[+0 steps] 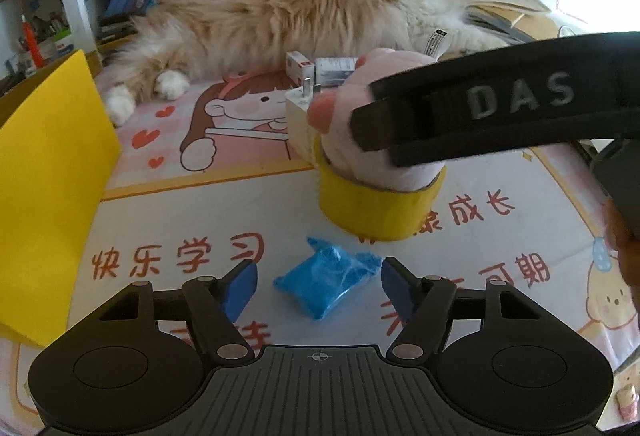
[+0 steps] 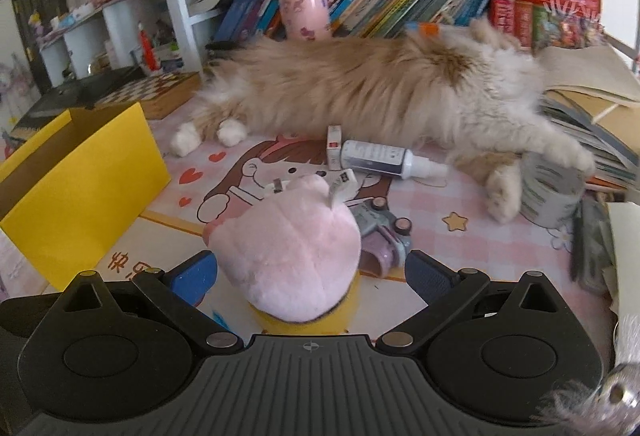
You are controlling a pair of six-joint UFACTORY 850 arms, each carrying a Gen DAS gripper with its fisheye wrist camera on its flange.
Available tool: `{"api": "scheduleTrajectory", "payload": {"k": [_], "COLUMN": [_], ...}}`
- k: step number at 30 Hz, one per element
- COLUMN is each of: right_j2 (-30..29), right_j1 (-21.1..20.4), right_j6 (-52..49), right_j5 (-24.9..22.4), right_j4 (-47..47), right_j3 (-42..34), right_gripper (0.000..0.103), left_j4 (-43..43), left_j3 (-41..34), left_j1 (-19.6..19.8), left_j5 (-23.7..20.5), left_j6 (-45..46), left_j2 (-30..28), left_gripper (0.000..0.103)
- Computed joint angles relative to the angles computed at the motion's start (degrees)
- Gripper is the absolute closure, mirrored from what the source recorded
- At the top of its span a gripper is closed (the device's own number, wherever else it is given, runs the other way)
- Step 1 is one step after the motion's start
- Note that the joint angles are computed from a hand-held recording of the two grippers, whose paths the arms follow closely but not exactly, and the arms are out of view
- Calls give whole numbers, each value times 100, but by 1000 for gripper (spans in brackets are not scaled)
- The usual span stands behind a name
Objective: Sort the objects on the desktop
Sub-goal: 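Grasp the pink plush pig with the right tool while the left tool grasps the blue bag, then lift and carry the pig and blue bag in both tools toward the yellow box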
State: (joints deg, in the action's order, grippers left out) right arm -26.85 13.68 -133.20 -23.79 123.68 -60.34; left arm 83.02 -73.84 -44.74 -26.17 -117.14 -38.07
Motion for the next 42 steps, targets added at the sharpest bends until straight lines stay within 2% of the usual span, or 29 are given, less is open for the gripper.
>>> {"api": "scheduleTrajectory", "payload": {"k": [2, 9, 13, 15, 16, 18, 19, 21, 22, 23, 31, 42], "right_j2": [-84, -344, -431, -457, -469, -486, -501, -496, -471, -451, -25, 709], "right_j1": [14, 40, 51, 61, 67, 73, 76, 93, 103, 111, 30, 39], "right_j6": [150, 481, 644, 672, 686, 778, 921, 1002, 841, 721, -486, -1064], "right_j5": [33, 109, 128, 134, 142, 146, 154, 189, 197, 197, -240, -442], "right_j4": [-244, -928, -1152, -1200, -1222, -1329, -1482, -1569, -1418, -1315, 330, 1396], "right_j3": [-118, -487, -609, -639, -649, -666, -691, -686, -650, -622, -127, 661], "right_gripper": [1, 2, 2, 2, 4, 16, 27, 33, 35, 35, 37, 37], "left_j4": [16, -229, -160, -78, -26, 68, 150, 254, 223, 264, 1167, 1999], "left_j3": [-34, -174, -170, -163, -152, -127, -104, -53, -36, 10, 674, 1509], "left_j1": [13, 70, 72, 78, 83, 92, 96, 117, 128, 126, 41, -113], "left_j5": [27, 125, 147, 154, 166, 186, 200, 252, 258, 236, -134, -434], "left_j6": [26, 412, 408, 342, 294, 226, 175, 73, 85, -4, -1422, -2866], "left_j2": [-20, -136, -157, -157, -152, -141, -131, -97, -79, -41, 502, 1192], "left_gripper": [34, 51, 54, 59, 59, 60, 60, 63, 65, 75, 76, 76]}}
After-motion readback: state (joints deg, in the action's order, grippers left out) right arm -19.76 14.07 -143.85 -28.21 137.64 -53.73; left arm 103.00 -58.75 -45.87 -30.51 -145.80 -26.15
